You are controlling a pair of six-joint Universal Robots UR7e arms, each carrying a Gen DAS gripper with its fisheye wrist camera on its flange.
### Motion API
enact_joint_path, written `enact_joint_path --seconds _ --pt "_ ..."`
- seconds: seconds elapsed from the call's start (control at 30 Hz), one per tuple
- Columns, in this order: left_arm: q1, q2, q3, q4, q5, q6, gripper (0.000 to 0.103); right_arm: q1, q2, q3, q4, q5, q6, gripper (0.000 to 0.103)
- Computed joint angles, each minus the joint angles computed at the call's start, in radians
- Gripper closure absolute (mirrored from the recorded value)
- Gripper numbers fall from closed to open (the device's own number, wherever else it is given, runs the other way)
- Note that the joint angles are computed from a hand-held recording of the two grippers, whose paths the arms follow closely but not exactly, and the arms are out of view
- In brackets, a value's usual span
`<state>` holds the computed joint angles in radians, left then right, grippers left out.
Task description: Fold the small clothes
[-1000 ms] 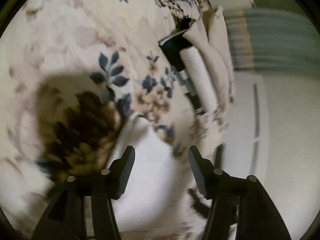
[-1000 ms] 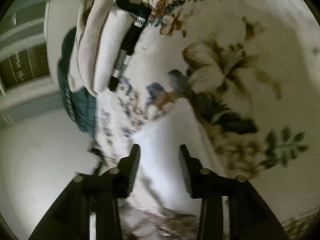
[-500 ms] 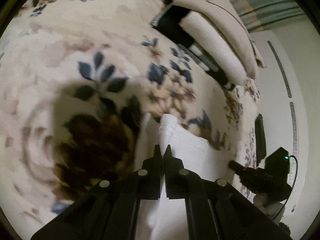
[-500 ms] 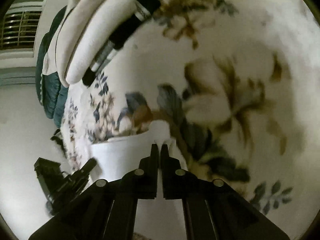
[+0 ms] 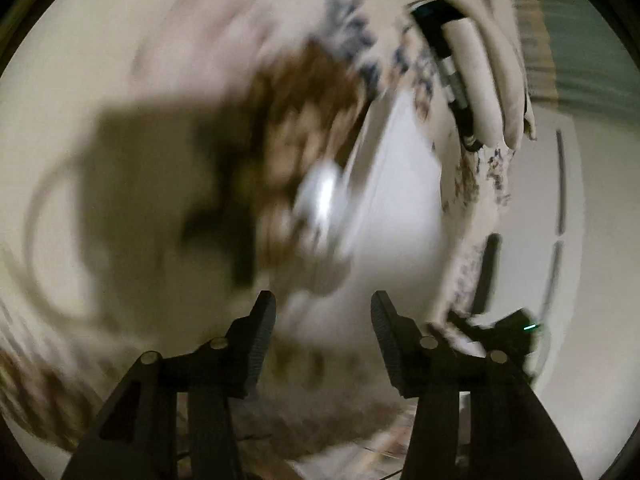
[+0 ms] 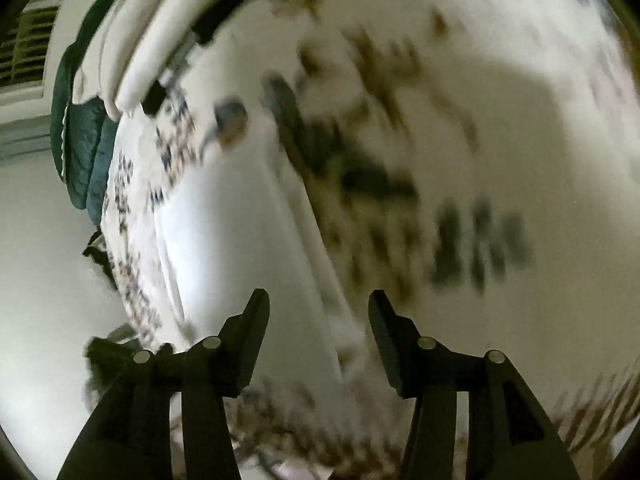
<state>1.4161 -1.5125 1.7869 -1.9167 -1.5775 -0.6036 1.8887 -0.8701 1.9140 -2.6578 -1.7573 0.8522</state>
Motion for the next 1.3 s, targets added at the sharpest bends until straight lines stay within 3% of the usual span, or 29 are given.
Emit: enact_joint_path --seconds 0.07,0.17,0.23,0.27,0.3,0.33,0.4,0.6,0.67,0.73,0.77,0.9,1.1,1.13,1.17,1.2,1.23,1.3 --pt "0.024 -0.024 0.076 -0.068 -0.080 -0.081 0.056 -0.005 -0.005 0.063 -0.048 0.058 0.051 0.049" --pt "0.052 -0.024 0.158 -0.191 -0.142 -0.154 0.056 -0.022 0.033 0.129 -0.164 0.145 0.102 0.049" --pt "0.050 -0.023 0.201 -0.305 -0.105 -0.198 0.059 -0.037 0.078 0.159 -0.279 0.202 0.131 0.049" --pt "0.047 -0.024 0.209 -0.335 -0.083 -0.210 0.067 -0.043 0.102 0.169 -0.345 0.215 0.147 0.049" --pt "0.045 -0.025 0.214 -0.365 -0.061 -0.222 0.070 -0.045 0.125 0.184 -0.431 0.213 0.175 0.056" --pt "0.044 -0.027 0.212 -0.376 -0.048 -0.223 0.077 -0.045 0.134 0.192 -0.475 0.199 0.189 0.073" --pt "0.039 -0.029 0.199 -0.355 -0.033 -0.211 0.079 -0.034 0.140 0.189 -0.490 0.145 0.217 0.085" --pt "0.049 -0.039 0.099 -0.202 -0.003 -0.139 0.074 -0.008 0.099 0.188 -0.405 0.091 0.204 0.088" --pt "0.031 -0.034 0.049 -0.142 0.061 -0.087 0.051 -0.011 0.068 0.187 -0.342 0.098 0.169 0.073" --pt "0.013 -0.010 0.005 -0.112 0.097 0.012 0.043 -0.009 0.030 0.181 -0.292 0.080 0.114 0.040" --pt "0.003 0.006 0.004 -0.119 0.099 0.042 0.043 -0.013 0.016 0.180 -0.288 0.078 0.086 0.036" --pt "0.012 0.133 -0.069 -0.113 0.047 0.211 0.041 -0.082 0.031 0.143 -0.286 0.170 -0.079 0.028" --pt "0.016 0.274 -0.158 -0.118 0.010 0.322 0.044 -0.165 0.141 0.044 -0.288 0.299 -0.214 0.028" --pt "0.008 0.276 -0.160 -0.122 0.020 0.337 0.051 -0.169 0.151 0.039 -0.300 0.305 -0.223 0.030" --pt "-0.001 0.268 -0.155 -0.122 0.030 0.357 0.074 -0.169 0.160 0.032 -0.314 0.311 -0.228 0.036" --pt "-0.010 0.263 -0.153 -0.120 0.040 0.368 0.082 -0.170 0.169 0.025 -0.332 0.324 -0.233 0.059" --pt "-0.016 0.257 -0.151 -0.118 0.048 0.373 0.089 -0.168 0.173 0.018 -0.333 0.329 -0.230 0.076" --pt "-0.019 0.235 -0.145 -0.108 0.048 0.369 0.092 -0.149 0.172 -0.001 -0.316 0.300 -0.227 0.085"
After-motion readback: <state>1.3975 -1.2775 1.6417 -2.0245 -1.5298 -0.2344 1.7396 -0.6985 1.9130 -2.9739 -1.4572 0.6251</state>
